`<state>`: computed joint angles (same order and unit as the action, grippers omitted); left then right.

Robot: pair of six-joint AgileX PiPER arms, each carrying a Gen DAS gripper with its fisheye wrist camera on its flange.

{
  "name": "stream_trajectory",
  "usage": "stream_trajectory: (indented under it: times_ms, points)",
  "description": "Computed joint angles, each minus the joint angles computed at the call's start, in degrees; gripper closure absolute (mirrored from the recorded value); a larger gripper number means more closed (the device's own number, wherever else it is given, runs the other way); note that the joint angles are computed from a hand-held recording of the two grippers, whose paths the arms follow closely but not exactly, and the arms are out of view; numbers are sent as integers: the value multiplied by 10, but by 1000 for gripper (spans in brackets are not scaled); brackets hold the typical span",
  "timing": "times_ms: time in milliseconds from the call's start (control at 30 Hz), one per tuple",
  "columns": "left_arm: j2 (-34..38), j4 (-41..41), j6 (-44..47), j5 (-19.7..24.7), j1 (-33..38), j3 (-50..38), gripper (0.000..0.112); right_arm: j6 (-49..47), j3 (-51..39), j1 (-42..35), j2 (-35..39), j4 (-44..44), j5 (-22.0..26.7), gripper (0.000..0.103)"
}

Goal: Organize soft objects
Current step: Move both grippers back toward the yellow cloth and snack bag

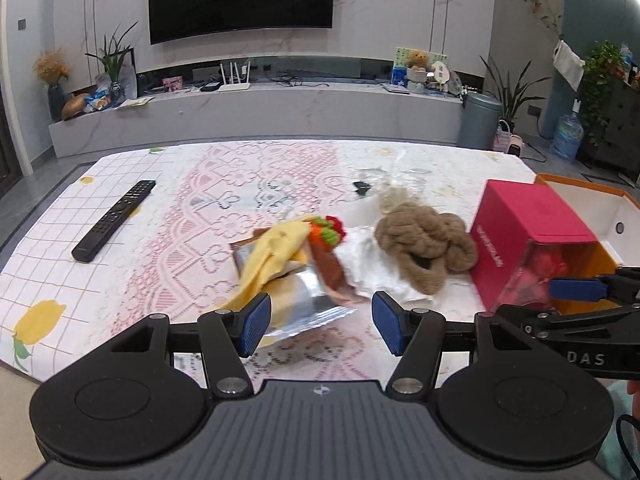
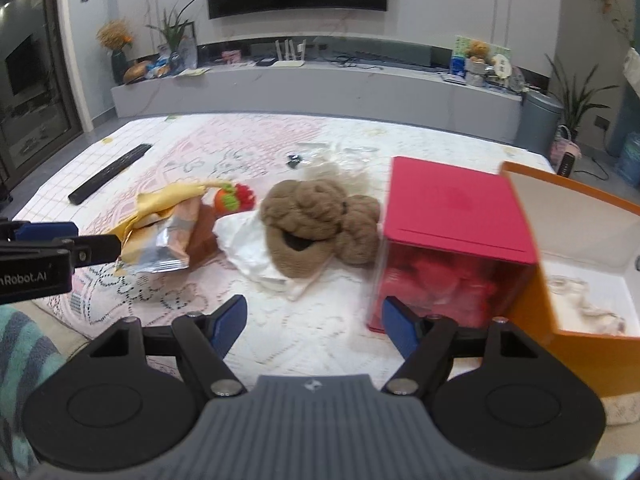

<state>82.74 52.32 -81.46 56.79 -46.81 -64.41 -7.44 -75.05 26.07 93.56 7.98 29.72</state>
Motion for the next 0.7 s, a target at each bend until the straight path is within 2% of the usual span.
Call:
stream_trajectory:
  times_ms: [200,400,533,633,700]
  points:
    - [0,-6,27,-22,51,5,43,9,-50,29,55,-7,8,37]
    - [27,-86,103,-117,145,-15,43,6,-103,50,105,-7,22,37]
    - [64,-99,138,-110,166,-53,43,-11,-133,58,130,-7,17,37]
    - [78,-113,147,-122,185,-64,43,-19,-153,59,147,-2,18,38]
    - [88,-120,148,-130,195,-70,44,-24,-169,57,162,5,24,43]
